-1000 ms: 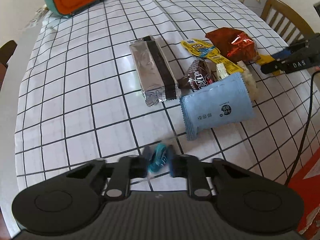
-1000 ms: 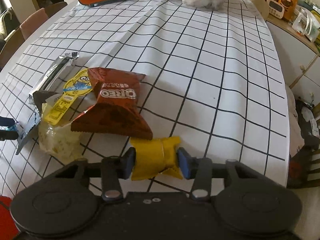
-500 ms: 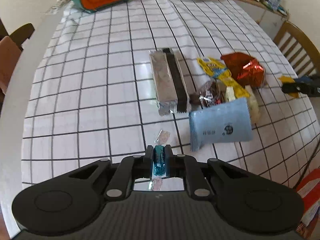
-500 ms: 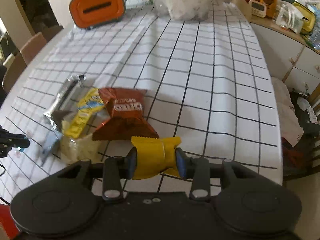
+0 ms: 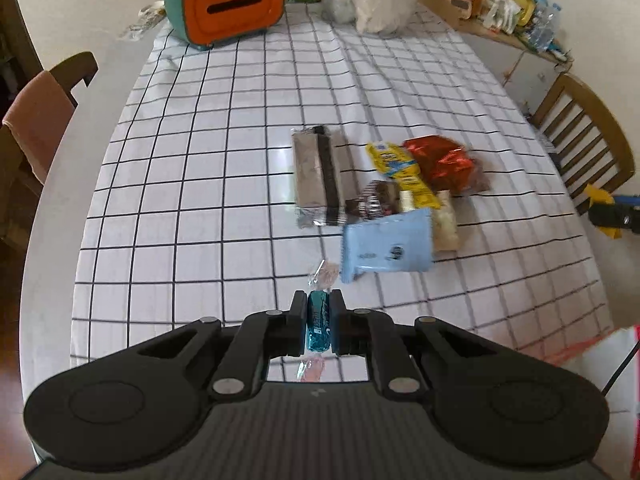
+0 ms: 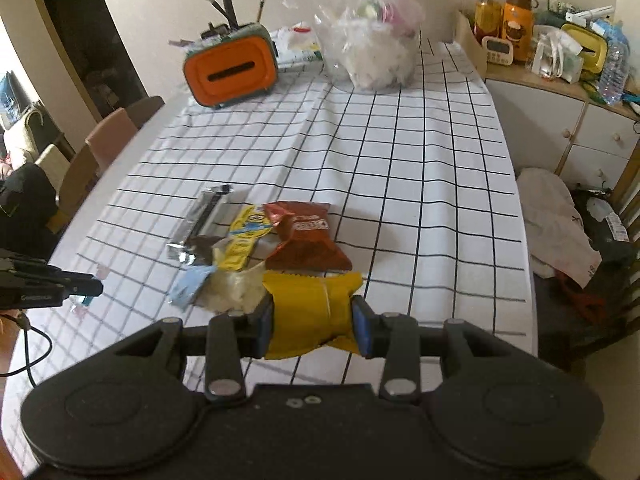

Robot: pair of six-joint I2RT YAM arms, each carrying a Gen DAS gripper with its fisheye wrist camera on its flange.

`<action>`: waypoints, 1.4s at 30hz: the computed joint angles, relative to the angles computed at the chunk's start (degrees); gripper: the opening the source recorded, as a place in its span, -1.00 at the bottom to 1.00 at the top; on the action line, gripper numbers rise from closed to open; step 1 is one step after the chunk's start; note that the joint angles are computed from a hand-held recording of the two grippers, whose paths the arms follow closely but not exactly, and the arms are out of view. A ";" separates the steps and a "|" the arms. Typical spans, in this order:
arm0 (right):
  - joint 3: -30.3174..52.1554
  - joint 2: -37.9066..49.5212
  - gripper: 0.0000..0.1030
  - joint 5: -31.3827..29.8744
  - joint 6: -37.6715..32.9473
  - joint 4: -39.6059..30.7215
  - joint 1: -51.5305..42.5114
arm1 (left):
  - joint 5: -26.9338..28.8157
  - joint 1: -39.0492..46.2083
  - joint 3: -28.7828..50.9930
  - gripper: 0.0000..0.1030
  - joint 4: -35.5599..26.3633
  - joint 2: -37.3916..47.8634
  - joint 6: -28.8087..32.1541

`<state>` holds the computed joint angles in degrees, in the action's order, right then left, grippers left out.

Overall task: Organize snacks
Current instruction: 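Carry the yellow candy and teal candy with both grippers over the box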

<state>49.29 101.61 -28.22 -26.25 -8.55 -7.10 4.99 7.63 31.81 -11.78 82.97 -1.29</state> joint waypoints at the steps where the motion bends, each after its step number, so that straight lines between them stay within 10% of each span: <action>1: -1.05 -1.74 -0.25 -0.45 -0.42 -1.03 -0.65 | -0.41 -0.68 -0.56 -0.79 -1.14 -2.14 -0.51; 17: -9.92 -20.59 -0.25 -9.67 -15.35 -22.28 -16.64 | -7.28 -20.46 -2.45 -0.79 -24.47 -32.46 -17.72; 29: -15.21 -24.60 -0.25 -11.43 -27.90 -31.78 -23.99 | -12.37 -41.97 -4.79 -0.79 -24.39 -27.19 -35.28; 42: -27.20 -24.77 -0.25 -5.71 -24.84 -22.96 -18.78 | -10.14 -50.59 -5.06 -0.79 -15.25 -11.29 -45.72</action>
